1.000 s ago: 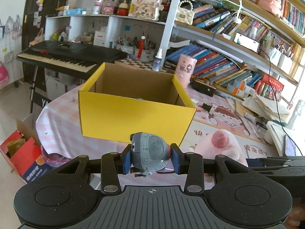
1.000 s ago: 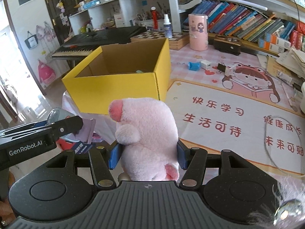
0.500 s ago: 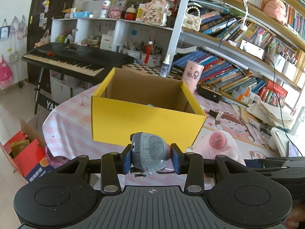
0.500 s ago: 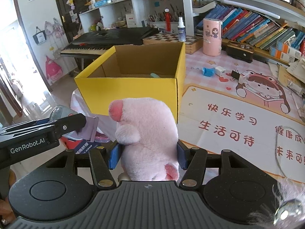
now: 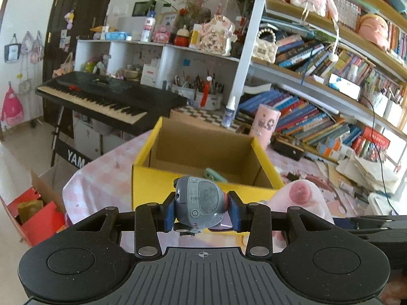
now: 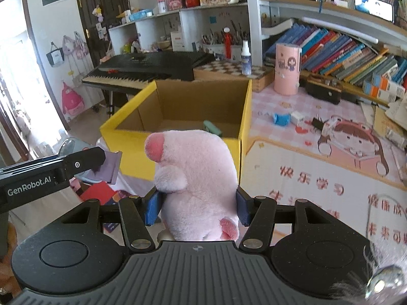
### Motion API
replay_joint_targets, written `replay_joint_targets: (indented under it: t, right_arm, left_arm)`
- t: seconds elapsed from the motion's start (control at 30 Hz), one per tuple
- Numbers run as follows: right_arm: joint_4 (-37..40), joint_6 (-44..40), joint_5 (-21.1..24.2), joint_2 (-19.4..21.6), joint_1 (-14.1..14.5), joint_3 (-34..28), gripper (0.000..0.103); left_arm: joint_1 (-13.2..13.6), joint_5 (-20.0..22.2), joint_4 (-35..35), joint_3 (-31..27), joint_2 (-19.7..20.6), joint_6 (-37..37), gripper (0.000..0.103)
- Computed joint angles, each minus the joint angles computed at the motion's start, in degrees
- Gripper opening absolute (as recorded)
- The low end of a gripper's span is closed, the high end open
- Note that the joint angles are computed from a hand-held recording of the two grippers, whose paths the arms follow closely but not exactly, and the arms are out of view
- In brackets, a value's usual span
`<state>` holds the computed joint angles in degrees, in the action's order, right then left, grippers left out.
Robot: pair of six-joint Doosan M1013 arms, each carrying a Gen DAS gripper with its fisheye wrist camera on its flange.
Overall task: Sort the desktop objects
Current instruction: 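Carry the grey toy and pink pig over the yellow box with both tools, then lower the grey toy and pink pig into the box and open both grippers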
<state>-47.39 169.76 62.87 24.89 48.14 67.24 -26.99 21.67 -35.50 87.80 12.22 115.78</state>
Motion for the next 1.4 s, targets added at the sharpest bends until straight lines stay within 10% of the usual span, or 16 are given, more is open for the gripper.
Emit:
replay_joint_targets:
  t: [0.83, 1.4]
  right_arm:
    - [7.19, -20.08, -12.95, 2.32, -9.71, -3.77, 0.055]
    - [20.62, -38.74, -12.85, 5.02, -13.90, -6.31, 0.055]
  left_arm:
    - [-3.21, 0.44, 36.55, -11.60, 8.86, -37.67, 0.039]
    - [-4.90, 8.58, 45.41, -17.10, 13.24, -44.64, 0.039]
